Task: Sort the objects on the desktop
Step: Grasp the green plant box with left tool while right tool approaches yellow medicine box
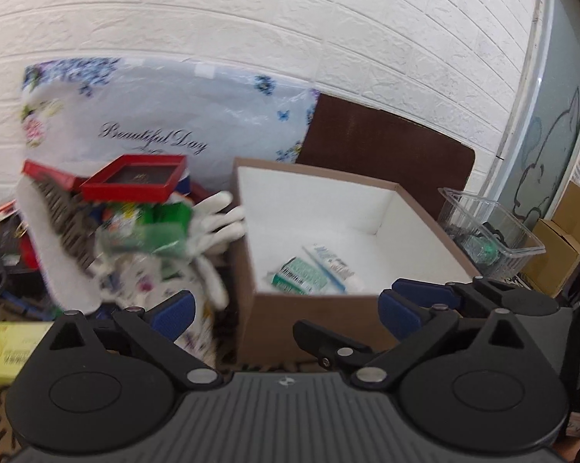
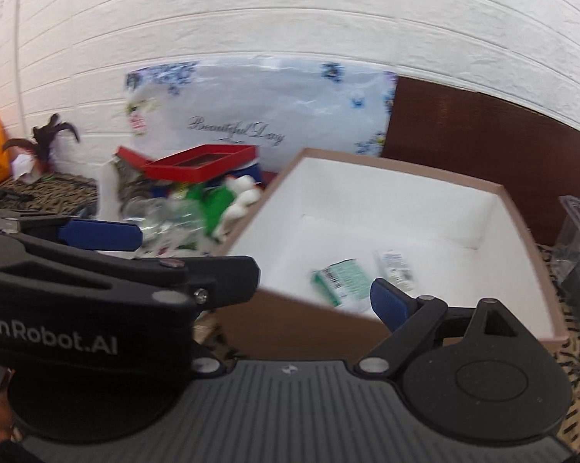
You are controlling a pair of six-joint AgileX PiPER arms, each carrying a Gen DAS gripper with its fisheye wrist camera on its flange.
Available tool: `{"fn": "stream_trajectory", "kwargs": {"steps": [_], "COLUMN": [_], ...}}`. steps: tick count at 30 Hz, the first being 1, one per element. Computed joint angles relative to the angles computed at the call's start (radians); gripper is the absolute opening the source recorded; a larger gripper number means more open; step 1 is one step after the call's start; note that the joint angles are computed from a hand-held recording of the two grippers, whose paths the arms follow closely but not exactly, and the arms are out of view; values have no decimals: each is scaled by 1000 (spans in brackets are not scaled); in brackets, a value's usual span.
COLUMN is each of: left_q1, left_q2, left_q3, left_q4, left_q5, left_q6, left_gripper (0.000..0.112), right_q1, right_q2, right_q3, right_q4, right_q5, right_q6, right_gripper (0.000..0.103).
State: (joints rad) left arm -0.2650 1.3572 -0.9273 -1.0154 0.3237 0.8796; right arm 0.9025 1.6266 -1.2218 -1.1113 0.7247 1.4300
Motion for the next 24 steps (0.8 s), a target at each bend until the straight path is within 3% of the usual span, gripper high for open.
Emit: {"fn": "stream_trajectory", "kwargs": {"steps": [5,10,14,19,24], "left_q1": [188,353,529,639,673], "left_q2": [-114,-165,-81,43,204], "left_q3": [146,242,236,176,74], "left_q4": [-194,-292,-374,-431,-465], "left_q5": [100,73,123,89,44], "left_q6": [264,470,579,688,743], "left_gripper": [103,103,103,103,102], "right_q1": [99,141,153,152,133], "right_q2": [42,126,212,315,417], "right_q3": [1,-63,-140,-231,-361], "right_q4": [-63,-71,-20,56,198], "right_q5": [-50,-165,-221,-250,-257], "right_q6": [81,69,18,-82,-231], "right_gripper": [90,90,90,90,90]}}
